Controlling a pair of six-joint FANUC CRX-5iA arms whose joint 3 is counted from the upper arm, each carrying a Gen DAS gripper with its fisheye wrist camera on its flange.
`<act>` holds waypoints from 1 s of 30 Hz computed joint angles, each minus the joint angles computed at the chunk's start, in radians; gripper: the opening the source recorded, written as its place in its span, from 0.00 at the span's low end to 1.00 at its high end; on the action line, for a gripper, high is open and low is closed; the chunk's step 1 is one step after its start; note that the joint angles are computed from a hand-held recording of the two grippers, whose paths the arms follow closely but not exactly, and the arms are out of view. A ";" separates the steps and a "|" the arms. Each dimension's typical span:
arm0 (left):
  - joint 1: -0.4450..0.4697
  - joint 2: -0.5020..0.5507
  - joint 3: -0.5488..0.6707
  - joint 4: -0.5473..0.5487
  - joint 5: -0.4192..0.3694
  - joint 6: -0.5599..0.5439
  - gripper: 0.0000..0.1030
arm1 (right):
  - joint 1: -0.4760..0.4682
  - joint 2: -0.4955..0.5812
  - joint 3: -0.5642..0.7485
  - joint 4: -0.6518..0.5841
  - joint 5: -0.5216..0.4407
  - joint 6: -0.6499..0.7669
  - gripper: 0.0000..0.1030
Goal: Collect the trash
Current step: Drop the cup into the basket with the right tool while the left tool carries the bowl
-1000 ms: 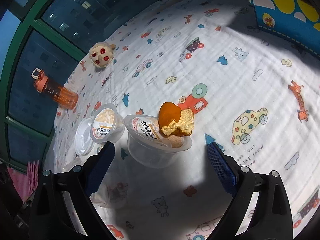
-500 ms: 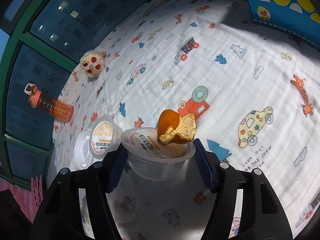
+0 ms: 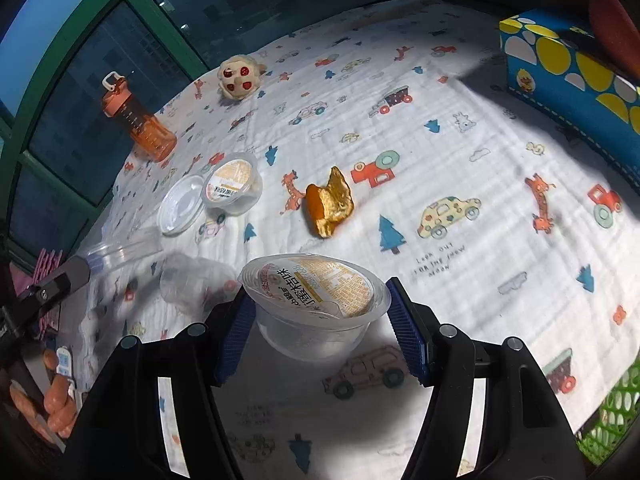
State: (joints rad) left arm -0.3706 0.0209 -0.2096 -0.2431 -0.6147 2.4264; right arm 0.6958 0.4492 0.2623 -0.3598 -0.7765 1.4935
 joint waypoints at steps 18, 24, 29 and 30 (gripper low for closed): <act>-0.155 0.192 0.229 0.077 0.008 -0.149 0.78 | -0.059 -0.347 -0.446 0.288 0.218 -0.214 0.62; -0.211 0.299 0.367 0.135 -0.005 -0.246 0.78 | -0.131 -0.427 -0.554 0.368 0.252 -0.304 0.62; -0.246 0.390 0.492 0.185 -0.035 -0.329 0.78 | -0.200 -0.472 -0.619 0.424 0.263 -0.363 0.62; -0.253 0.410 0.521 0.192 -0.046 -0.343 0.78 | -0.214 -0.477 -0.629 0.435 0.265 -0.374 0.62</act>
State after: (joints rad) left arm -0.6235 0.4311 0.3118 -0.0511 -0.6604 2.0833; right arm 0.4817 -0.0274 -0.3669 0.0749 -0.5116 1.1196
